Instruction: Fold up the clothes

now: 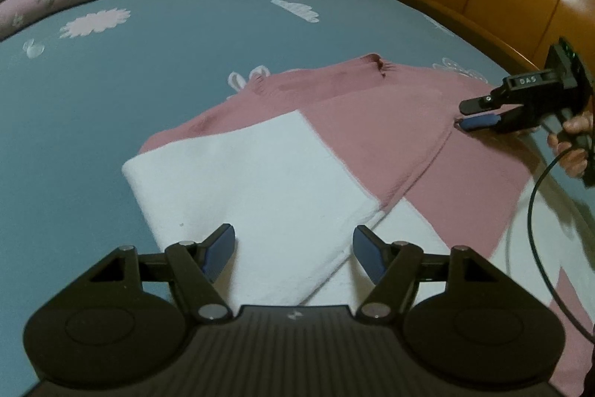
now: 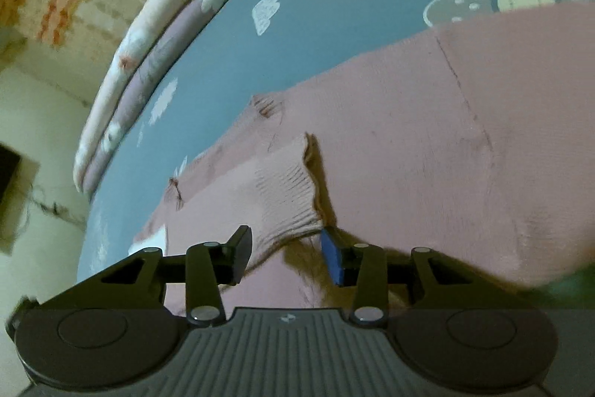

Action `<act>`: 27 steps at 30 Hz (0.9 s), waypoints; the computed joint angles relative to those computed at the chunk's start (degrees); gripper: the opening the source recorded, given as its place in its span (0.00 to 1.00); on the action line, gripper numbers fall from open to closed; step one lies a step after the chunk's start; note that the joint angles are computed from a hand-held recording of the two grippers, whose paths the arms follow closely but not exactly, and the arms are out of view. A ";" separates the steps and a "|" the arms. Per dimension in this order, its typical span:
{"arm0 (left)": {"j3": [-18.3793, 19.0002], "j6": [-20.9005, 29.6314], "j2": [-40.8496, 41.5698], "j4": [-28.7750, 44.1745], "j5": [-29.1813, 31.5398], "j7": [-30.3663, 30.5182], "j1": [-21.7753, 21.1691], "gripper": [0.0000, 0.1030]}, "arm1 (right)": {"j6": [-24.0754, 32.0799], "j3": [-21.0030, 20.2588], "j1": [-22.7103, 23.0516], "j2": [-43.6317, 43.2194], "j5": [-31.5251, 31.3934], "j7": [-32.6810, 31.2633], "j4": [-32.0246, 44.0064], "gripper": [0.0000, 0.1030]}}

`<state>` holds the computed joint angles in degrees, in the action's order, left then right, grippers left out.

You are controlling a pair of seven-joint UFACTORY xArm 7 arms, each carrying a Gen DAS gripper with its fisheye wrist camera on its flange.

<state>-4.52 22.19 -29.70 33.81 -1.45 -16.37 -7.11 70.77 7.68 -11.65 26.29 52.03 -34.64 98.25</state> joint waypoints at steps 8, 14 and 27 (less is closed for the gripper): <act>0.87 0.51 -1.07 -0.93 -0.59 1.03 -0.58 0.68 | -4.39 0.19 0.01 -2.31 1.80 -2.17 -3.72 0.13; 1.27 1.23 -0.54 -0.49 -1.27 2.68 -0.96 0.68 | -4.17 -1.23 0.64 -4.03 0.12 -3.25 -4.60 0.14; -1.88 0.42 1.85 0.77 1.89 -1.07 1.56 0.68 | -12.48 -1.59 6.09 -11.70 0.49 -19.19 -12.41 0.43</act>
